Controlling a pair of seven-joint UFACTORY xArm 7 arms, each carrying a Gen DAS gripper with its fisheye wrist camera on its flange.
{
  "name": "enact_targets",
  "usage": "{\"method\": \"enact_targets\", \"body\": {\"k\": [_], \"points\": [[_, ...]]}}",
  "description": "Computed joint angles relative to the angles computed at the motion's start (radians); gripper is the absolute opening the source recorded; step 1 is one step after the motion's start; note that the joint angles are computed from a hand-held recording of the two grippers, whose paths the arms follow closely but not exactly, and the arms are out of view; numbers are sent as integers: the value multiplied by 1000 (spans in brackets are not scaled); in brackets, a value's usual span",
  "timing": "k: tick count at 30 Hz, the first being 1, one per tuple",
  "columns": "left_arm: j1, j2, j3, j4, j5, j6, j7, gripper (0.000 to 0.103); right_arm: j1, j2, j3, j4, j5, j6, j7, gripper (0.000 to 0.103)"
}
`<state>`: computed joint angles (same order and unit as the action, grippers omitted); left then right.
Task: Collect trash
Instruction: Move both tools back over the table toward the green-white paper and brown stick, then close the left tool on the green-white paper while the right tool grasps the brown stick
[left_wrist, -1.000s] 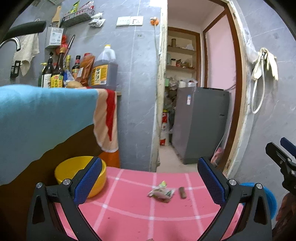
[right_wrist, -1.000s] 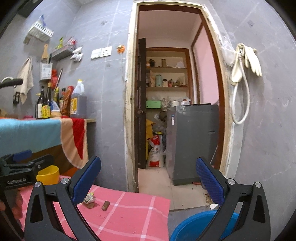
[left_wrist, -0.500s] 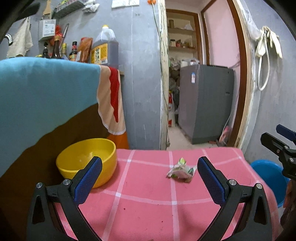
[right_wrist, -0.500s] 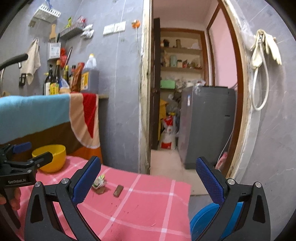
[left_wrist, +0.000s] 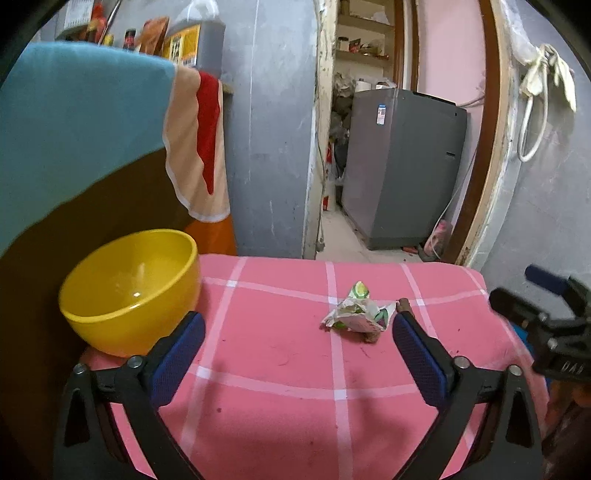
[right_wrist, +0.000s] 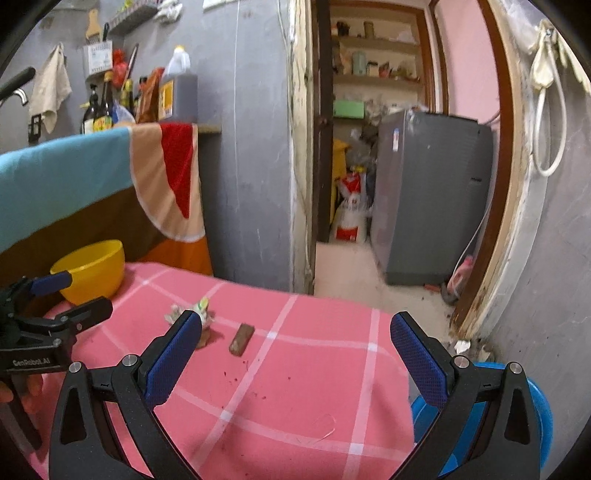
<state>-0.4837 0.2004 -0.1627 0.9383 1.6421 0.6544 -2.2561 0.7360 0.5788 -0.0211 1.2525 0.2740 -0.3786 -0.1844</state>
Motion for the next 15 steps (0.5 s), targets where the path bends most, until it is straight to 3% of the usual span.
{"method": "enact_targets", "body": {"k": [5,10,15], "points": [[30,29,16,42,-11,-93,-8,80,-19,32,10,62,-33,102,32,103],[42,75,35,95,-43,-165,49,67,-48,60,33,112,-109,171,92,89],[72,118,63,135,-85,-304,117,48,-88,92,71,170,-187,251,141,75]]}}
